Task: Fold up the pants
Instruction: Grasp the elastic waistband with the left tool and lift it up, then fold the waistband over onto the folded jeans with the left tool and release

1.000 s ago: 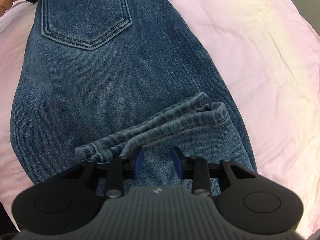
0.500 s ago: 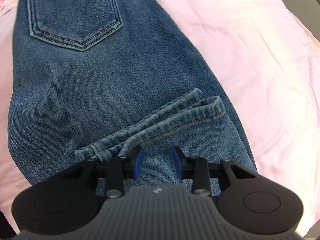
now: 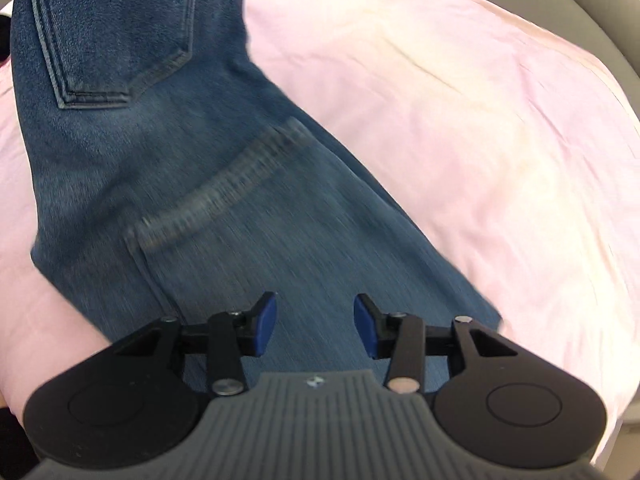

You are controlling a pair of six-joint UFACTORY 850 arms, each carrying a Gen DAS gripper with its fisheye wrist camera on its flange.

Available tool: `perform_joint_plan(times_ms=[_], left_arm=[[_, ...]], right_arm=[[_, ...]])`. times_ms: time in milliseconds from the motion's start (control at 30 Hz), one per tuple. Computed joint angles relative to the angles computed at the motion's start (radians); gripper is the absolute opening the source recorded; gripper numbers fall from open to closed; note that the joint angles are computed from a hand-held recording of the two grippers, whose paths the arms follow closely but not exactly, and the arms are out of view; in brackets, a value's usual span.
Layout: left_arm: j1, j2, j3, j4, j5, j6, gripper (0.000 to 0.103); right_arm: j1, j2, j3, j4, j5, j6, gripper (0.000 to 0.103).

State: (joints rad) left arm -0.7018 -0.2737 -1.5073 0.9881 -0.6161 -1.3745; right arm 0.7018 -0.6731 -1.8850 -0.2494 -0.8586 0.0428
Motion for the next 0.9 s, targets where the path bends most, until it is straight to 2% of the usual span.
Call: perform_joint_plan(times_ms=[167, 200, 233, 267, 433, 533, 667, 767, 900], left_arm=[[-0.124, -0.188, -0.208, 0.004, -0.138, 0.235, 0.052], [-0.143, -0.228, -0.253, -0.016, -0.161, 0.301, 0.052], [-0.16, -0.267, -0.296, -0.041, -0.18, 0.365, 0.052], [-0.176, -0.303, -0.334, -0.069, -0.197, 0.429, 0.052], [-0.248, -0.498, -0.527, -0.175, -0.31, 0.741, 0.052], [-0.269, -0.571, -0.58, -0.212, -0.358, 0.833, 0.053], [-0.269, -0.586, -0.57, -0.229, -0.342, 0.89, 0.056], [-0.231, -0.562, -0.562, -0.418, -0.287, 1.018, 0.063], [-0.159, -0.469, -0.456, -0.679, -0.13, 1.134, 0.069]], right_arm=[[-0.041, 0.155, 0.216, -0.034, 0.056, 0.077, 0.04], [-0.048, 0.18, 0.249, -0.042, 0.063, 0.098, 0.043], [-0.054, 0.204, 0.279, -0.049, 0.071, 0.121, 0.048], [-0.063, 0.229, 0.314, -0.048, 0.085, 0.135, 0.049], [-0.095, 0.337, 0.47, -0.043, 0.138, 0.172, 0.049], [-0.109, 0.37, 0.525, -0.053, 0.144, 0.189, 0.052], [-0.126, 0.399, 0.581, -0.048, 0.152, 0.204, 0.052], [-0.136, 0.428, 0.616, -0.048, 0.166, 0.211, 0.052], [-0.138, 0.446, 0.628, -0.03, 0.188, 0.237, 0.056]])
